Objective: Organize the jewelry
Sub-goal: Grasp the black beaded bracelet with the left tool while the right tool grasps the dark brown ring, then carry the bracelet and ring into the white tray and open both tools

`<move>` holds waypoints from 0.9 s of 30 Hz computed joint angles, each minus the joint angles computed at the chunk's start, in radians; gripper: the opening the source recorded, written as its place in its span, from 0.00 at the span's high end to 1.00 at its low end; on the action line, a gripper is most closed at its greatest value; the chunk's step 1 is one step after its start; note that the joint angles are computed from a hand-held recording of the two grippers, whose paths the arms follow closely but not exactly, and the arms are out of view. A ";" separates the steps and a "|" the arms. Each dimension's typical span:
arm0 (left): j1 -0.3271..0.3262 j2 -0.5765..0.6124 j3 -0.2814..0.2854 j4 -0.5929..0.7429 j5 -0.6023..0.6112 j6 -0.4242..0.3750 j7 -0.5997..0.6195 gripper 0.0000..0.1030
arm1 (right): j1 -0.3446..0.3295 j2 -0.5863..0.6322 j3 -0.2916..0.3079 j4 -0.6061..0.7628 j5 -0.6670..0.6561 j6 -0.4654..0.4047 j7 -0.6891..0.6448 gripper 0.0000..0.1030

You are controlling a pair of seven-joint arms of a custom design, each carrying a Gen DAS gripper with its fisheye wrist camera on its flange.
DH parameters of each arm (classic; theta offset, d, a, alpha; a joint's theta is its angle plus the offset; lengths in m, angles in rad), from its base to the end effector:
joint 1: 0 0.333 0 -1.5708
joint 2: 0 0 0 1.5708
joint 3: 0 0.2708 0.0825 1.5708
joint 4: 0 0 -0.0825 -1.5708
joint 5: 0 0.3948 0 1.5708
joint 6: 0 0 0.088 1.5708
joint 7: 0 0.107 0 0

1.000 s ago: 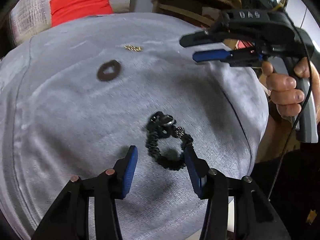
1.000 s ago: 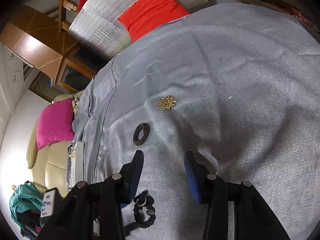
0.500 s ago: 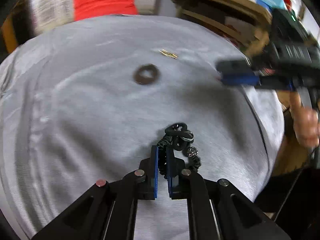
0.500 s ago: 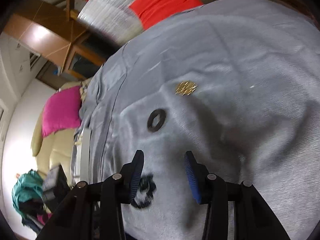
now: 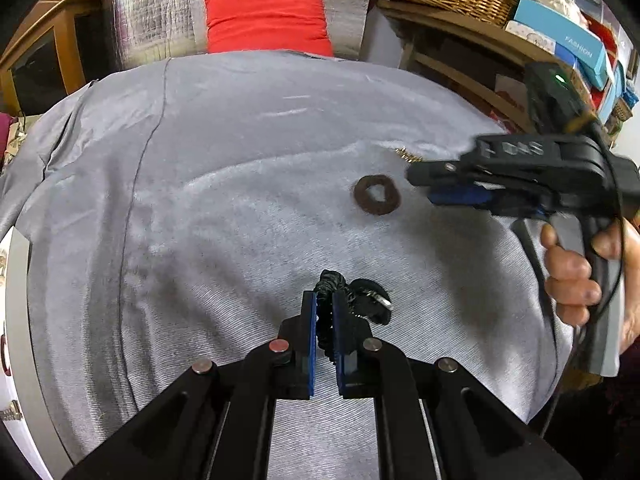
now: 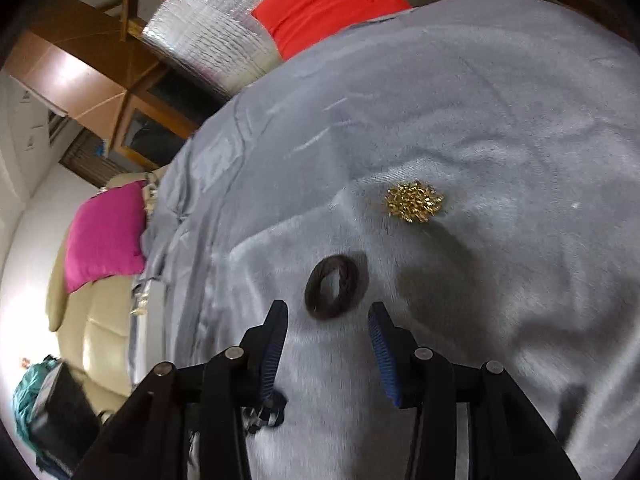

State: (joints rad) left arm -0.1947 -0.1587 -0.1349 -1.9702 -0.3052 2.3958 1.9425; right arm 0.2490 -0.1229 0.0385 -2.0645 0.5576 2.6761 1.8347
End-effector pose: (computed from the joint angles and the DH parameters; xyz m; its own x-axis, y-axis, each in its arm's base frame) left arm 0.5417 -0.1919 0.5582 -0.5333 -0.8436 0.0632 -0.7047 0.4016 -0.5850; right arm 0.5624 0.1502 0.5210 -0.1530 -0.7738 -0.6147 -0.7853 0.4729 -0.3997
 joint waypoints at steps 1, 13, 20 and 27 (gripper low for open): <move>0.002 0.002 0.003 0.002 -0.001 -0.005 0.000 0.93 | -0.007 0.019 0.008 0.018 -0.047 -0.001 0.041 0.56; 0.018 -0.033 0.025 -0.025 -0.020 -0.018 0.016 0.93 | 0.002 0.141 0.015 0.159 -0.544 -0.090 0.348 0.91; 0.030 -0.055 0.034 -0.044 -0.022 0.017 -0.006 0.93 | -0.002 0.049 0.022 0.066 -0.499 0.013 0.293 0.92; 0.037 -0.141 0.055 -0.122 0.010 0.105 -0.070 0.93 | 0.026 0.005 0.033 0.028 -0.306 0.103 0.155 0.92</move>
